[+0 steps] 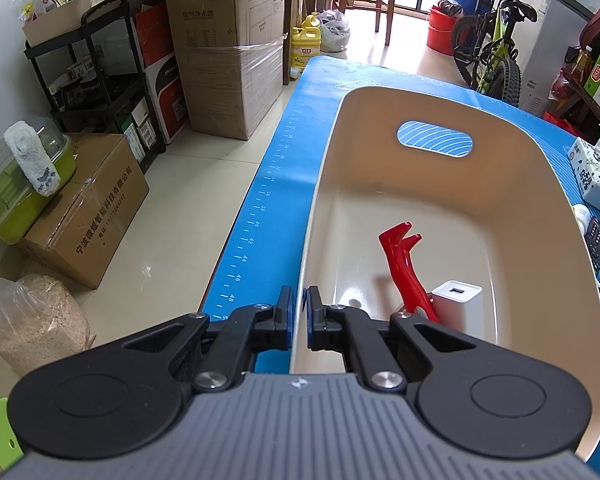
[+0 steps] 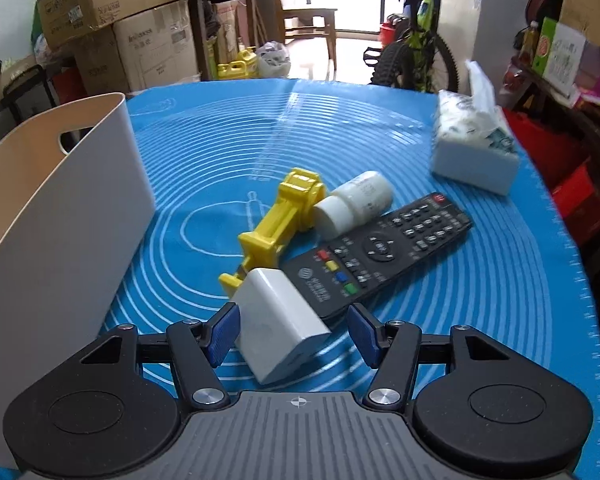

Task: Organize rigid objects
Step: 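Reach the right gripper to the white power adapter and grasp it, then carry the power adapter into the basket and release it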

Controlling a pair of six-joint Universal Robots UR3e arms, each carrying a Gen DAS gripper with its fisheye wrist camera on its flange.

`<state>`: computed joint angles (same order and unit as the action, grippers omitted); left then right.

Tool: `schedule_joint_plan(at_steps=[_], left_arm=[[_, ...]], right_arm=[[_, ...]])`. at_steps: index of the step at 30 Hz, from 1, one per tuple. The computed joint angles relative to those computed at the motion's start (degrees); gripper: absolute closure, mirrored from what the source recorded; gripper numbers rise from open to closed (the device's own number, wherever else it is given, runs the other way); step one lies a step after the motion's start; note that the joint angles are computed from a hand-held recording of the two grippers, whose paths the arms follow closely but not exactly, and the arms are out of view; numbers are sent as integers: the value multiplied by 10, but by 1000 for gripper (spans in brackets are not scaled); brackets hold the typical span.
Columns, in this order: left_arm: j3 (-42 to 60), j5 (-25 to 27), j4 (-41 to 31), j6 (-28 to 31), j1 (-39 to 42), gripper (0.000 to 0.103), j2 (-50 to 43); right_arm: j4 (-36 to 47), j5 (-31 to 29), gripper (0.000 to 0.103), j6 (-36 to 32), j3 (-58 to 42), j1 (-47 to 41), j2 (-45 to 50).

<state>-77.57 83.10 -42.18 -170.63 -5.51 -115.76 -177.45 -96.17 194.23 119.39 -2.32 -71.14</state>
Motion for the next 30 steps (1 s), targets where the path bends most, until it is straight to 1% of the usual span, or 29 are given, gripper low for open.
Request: schedule_joint_plan(at_steps=[2,4,7,10,12,13,14,15,16,20,23,25,26,27,28,30], left_arm=[[0,1,-1,1,0,95,0],[2,1,-1,1,0,95,0],[2,1,-1,1,0,95,0],[2,1,-2,0,-1,95,0],[2,1,-1,0,-1,95,0],[2,1,-1,0,-1,94,0],[2,1,-1,0,-1,94,0],[2,1,-1,0,-1,94,0],[2,1,-1,0,-1,94,0],[2,1,-1,0,-1,94,0],[2,1,-2,0,-1,93,0],[2,2,-1,1,-1,93,0],[1,2,-1,1,-1,93,0],[2,1,-2,1,0,93,0],[2,1,-2,0,0,93,0],[2,1,-2,0,-1,93,0]], right_arm=[[-11,4,33,-2,-3,2,11],[-17,-2,34,-7,-6,8,15],[-18,12,41,-19,2,8,7],[-10,5,44,-32,4,18,-4],[-17,-2,50,-43,10,25,-9],[-19,-3,51,-47,13,27,-13],[-19,-2,56,-50,16,27,-16],[-20,8,62,-57,20,24,-20],[-22,15,63,-63,23,23,-23],[-8,11,63,-75,1,36,-11],[3,17,60,-69,-17,40,8],[17,-8,60,-66,-39,54,27],[22,-10,60,-63,-46,55,34],[22,-11,62,-55,-49,55,39],[23,-12,67,-50,-52,56,42],[12,-13,66,-43,-49,56,45]])
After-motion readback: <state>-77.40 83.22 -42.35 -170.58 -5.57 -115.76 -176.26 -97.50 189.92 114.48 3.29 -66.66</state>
